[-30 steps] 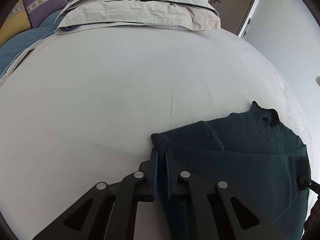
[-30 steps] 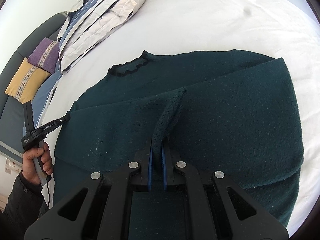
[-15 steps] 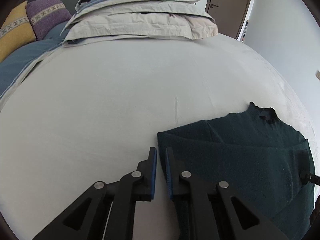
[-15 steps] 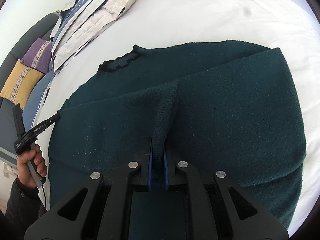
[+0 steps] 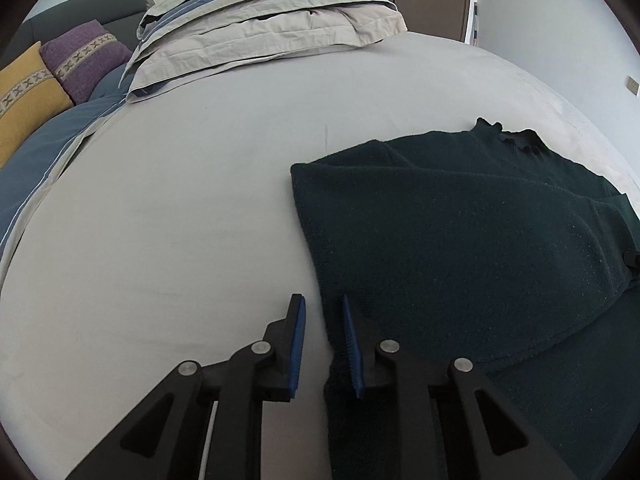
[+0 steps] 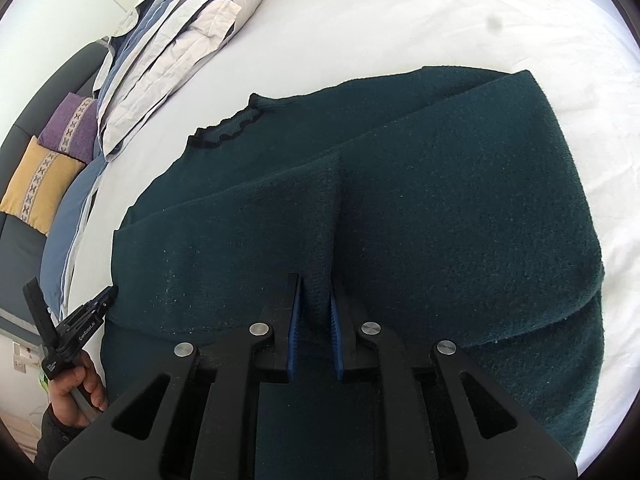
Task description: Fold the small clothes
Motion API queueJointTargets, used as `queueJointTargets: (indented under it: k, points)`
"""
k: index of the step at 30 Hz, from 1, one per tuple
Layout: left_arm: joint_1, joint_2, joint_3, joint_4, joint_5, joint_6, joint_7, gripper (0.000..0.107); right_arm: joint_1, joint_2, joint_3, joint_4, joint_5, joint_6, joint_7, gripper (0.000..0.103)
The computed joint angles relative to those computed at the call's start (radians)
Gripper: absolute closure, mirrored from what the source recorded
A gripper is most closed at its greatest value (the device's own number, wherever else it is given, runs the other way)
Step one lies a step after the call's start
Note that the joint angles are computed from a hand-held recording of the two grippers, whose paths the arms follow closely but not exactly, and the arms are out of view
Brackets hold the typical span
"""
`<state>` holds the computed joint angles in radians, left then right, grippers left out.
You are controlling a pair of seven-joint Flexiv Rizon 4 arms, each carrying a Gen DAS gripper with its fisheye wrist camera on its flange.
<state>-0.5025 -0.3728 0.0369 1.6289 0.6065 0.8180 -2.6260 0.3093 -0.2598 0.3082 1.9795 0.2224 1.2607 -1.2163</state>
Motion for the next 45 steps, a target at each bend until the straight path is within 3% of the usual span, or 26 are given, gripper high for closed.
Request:
queueJointTargets:
  k: [5, 12, 15, 18, 19, 22, 25, 26, 28, 30, 32, 38, 42, 45]
  points:
    - [-0.006, 0.001, 0.004, 0.005, 0.011, -0.002, -0.022, 0.080, -0.009, -0.007, 0.006, 0.017, 0.038, 0.062, 0.004, 0.093]
    - [-0.027, -0.006, 0.005, -0.013, 0.059, -0.037, -0.042, 0.080, 0.046, -0.019, -0.062, 0.034, -0.136, 0.069, 0.123, 0.094]
    - [-0.035, -0.014, 0.004, -0.024, 0.077, -0.052, -0.051, 0.080, 0.057, -0.042, -0.081, 0.055, -0.205, 0.132, 0.138, 0.095]
    - [-0.036, -0.013, 0.003, -0.025, 0.080, -0.055, -0.054, 0.080, 0.002, -0.056, -0.021, 0.048, -0.165, 0.163, 0.111, 0.095]
    - [-0.039, -0.007, 0.005, -0.020, 0.087, -0.052, -0.066, 0.075, -0.016, -0.051, 0.000, 0.049, -0.146, 0.164, 0.100, 0.094]
    - [-0.037, 0.050, 0.015, 0.037, 0.089, -0.042, -0.145, 0.041, 0.015, 0.019, -0.038, 0.131, -0.165, 0.205, 0.168, 0.088]
    - [-0.013, 0.149, -0.005, 0.155, 0.060, 0.012, -0.214, 0.039, 0.104, 0.147, -0.167, 0.318, -0.353, 0.316, 0.356, 0.074]
    - [-0.006, 0.184, -0.019, 0.195, 0.055, 0.034, -0.219, 0.039, 0.107, 0.188, -0.182, 0.375, -0.400, 0.350, 0.414, 0.060]
    - [0.003, 0.250, -0.044, 0.275, 0.040, 0.082, -0.252, 0.039, 0.079, 0.259, -0.173, 0.474, -0.471, 0.424, 0.498, 0.050]
    - [0.017, 0.311, -0.068, 0.376, -0.010, 0.183, -0.283, 0.039, 0.090, 0.331, -0.150, 0.531, -0.401, 0.421, 0.456, 0.050]
    - [0.027, 0.357, -0.093, 0.469, -0.066, 0.279, -0.289, 0.039, 0.192, 0.407, -0.178, 0.566, -0.234, 0.384, 0.339, 0.050]
    - [0.018, 0.439, -0.199, 0.620, -0.162, 0.391, -0.326, 0.040, 0.343, 0.581, -0.204, 0.632, -0.005, 0.265, 0.152, 0.050]
    - [-0.008, 0.431, -0.227, 0.712, -0.357, 0.538, -0.187, 0.041, 0.432, 0.699, -0.230, 0.669, 0.116, 0.204, 0.054, 0.050]
    - [-0.026, 0.417, -0.244, 0.751, -0.452, 0.576, -0.123, 0.042, 0.434, 0.784, -0.205, 0.698, 0.151, 0.146, 0.038, 0.050]
